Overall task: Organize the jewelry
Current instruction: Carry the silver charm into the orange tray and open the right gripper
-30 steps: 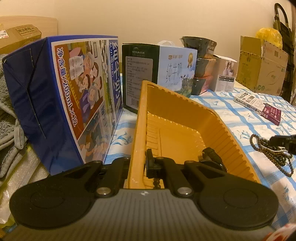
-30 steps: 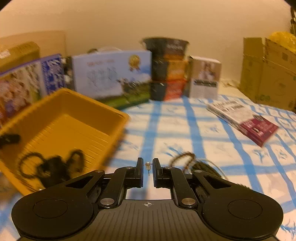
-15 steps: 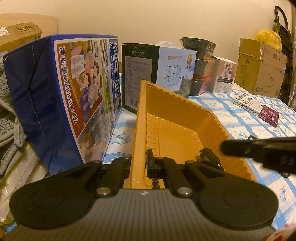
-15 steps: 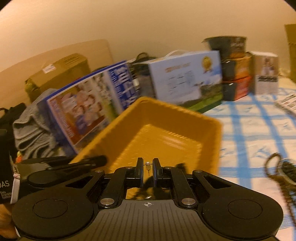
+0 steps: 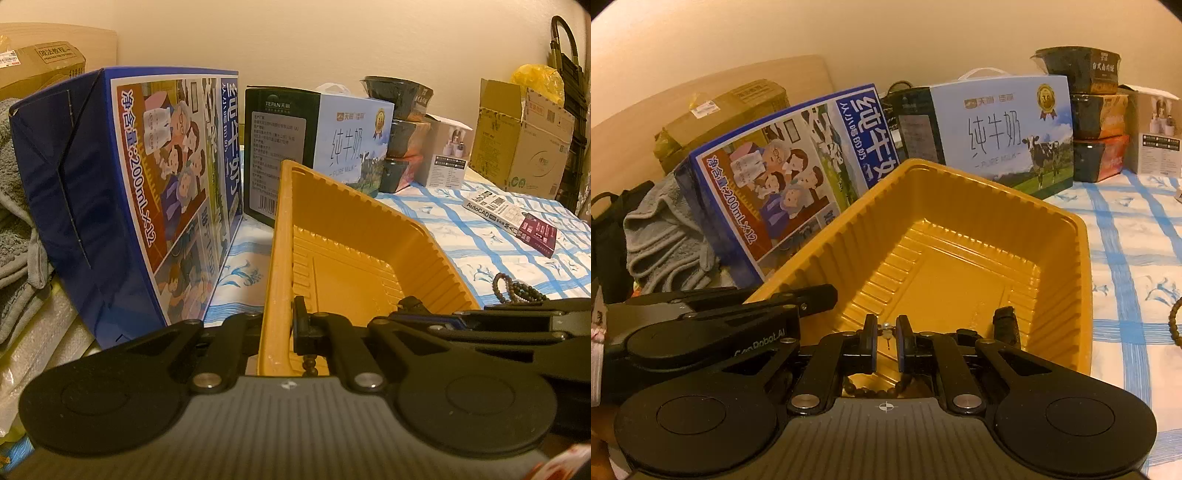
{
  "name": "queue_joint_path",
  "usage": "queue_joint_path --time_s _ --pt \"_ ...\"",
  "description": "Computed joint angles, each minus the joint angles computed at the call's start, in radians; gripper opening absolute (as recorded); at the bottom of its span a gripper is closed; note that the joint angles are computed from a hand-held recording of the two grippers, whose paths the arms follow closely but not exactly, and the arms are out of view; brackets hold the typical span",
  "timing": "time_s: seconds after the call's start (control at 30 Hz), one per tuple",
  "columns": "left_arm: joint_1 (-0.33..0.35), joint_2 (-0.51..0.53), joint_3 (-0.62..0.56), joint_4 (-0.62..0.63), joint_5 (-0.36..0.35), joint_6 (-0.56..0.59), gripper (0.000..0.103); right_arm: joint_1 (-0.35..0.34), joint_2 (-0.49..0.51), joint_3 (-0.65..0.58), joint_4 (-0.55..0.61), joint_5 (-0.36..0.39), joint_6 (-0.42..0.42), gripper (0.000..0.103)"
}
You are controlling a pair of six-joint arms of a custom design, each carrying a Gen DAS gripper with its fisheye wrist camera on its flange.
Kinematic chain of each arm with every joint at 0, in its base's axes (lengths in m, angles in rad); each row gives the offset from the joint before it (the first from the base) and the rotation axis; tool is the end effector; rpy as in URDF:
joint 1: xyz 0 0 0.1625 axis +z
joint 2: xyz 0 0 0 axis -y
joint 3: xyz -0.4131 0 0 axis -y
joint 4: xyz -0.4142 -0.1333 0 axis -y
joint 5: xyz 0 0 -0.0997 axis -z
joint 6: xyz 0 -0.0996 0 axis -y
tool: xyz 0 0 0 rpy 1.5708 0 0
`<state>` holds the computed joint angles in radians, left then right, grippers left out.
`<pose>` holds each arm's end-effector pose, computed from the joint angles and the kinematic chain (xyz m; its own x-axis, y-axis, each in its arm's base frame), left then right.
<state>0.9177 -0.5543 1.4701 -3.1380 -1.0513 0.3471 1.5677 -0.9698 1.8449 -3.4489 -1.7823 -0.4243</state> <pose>-0.3016 -0.6950 0.0431 -0.6559 0.4861 -0.5775 0.7511 0.4958 -0.4359 0.1104 -0.6351 0.2170 -0.8912 -0.0573 0.4500 -0.4008 0.5642 -0.7219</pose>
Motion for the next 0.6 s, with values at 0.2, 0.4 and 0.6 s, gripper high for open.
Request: queue_joint_path --time_s 0.2,0.4,0.6 --pt "0.0 0.003 -0.006 0.006 0.005 -0.003 0.005 -0.009 -0.016 0.028 -0.07 0.036 0.011 0.044" --pt "0.0 0.005 -0.01 0.01 0.009 -0.002 0.005 -0.018 -0.071 0.091 -0.13 0.034 0.047 0.044" --pt "0.0 0.005 -0.009 0.008 0.01 0.003 0.005 -0.053 -0.165 0.225 -0.226 -0.042 0.087 0.044"
